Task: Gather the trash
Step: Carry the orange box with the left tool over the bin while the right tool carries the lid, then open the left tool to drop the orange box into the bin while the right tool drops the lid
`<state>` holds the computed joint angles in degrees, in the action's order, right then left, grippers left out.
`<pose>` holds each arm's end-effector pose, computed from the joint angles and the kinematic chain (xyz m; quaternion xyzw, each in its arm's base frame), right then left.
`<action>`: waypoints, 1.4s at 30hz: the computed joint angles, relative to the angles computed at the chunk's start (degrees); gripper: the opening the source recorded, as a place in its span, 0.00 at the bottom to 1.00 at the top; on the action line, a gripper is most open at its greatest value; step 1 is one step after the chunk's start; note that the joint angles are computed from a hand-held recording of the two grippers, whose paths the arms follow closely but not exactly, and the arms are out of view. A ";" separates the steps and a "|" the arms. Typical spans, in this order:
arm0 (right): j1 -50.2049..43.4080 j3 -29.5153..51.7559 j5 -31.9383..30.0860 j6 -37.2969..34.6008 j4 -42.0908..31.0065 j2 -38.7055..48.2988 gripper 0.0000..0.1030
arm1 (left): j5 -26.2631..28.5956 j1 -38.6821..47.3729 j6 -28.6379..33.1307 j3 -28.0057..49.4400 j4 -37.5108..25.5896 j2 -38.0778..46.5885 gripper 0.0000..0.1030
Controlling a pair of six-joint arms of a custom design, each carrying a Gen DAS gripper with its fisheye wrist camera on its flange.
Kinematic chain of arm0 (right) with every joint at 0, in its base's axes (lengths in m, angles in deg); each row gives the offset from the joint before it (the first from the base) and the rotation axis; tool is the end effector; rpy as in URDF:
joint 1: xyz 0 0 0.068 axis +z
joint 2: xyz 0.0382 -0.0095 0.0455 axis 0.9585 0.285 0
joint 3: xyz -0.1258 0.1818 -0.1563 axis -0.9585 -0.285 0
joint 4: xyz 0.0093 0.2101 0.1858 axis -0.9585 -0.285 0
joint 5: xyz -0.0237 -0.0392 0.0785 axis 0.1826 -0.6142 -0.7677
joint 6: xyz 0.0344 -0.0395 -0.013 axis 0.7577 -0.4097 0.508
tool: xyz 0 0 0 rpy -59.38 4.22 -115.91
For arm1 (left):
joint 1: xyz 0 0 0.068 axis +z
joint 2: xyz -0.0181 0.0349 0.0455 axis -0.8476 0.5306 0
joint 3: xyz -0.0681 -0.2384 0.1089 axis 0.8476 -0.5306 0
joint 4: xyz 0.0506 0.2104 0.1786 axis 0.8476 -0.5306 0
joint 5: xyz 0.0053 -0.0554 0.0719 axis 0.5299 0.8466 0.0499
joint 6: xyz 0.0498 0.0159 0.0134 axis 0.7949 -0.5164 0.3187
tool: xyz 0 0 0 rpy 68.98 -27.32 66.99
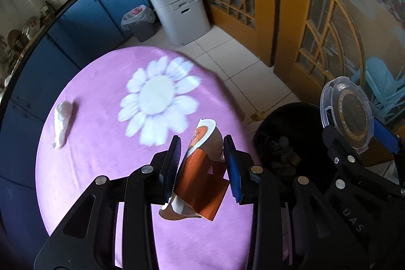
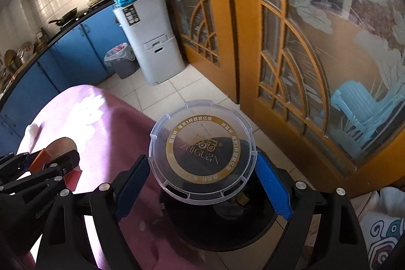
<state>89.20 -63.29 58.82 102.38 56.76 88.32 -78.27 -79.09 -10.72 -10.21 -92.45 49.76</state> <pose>0.1789 0.0371 0.1622 0.2844 0.8949 -0.0046 0.3439 0.2459 -0.0905 0.1831 0.2856 0.9200 0.0443 0.2647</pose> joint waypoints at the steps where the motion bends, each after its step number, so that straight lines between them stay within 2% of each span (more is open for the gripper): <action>1: -1.08 -0.60 -0.52 -0.36 0.01 -0.71 0.80 | -0.48 -1.37 -0.66 0.21 0.01 0.40 0.35; 13: -14.59 -6.36 -8.30 -6.49 1.20 -6.83 0.80 | -4.99 -12.70 -5.56 2.25 0.86 5.16 0.35; 23: -24.47 -9.33 -15.23 -11.61 5.00 -6.13 0.80 | -7.23 -17.79 -7.95 3.81 1.61 9.77 0.35; 36: -32.00 -11.57 -20.21 -15.32 8.48 -4.20 0.80 | -9.16 -20.89 -10.04 6.27 2.06 15.24 0.35; 40: -32.78 -11.71 -20.99 -15.61 9.29 -3.45 0.80 | -10.26 -21.23 -10.46 6.48 2.30 16.26 0.37; 42: -32.50 -11.80 -20.96 -15.33 9.51 -3.29 0.80 | -10.41 -21.26 -10.84 6.77 2.19 16.80 0.43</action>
<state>56.70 -75.09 37.85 87.05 66.27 85.03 -88.68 -100.35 -21.56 -3.45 -90.26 66.56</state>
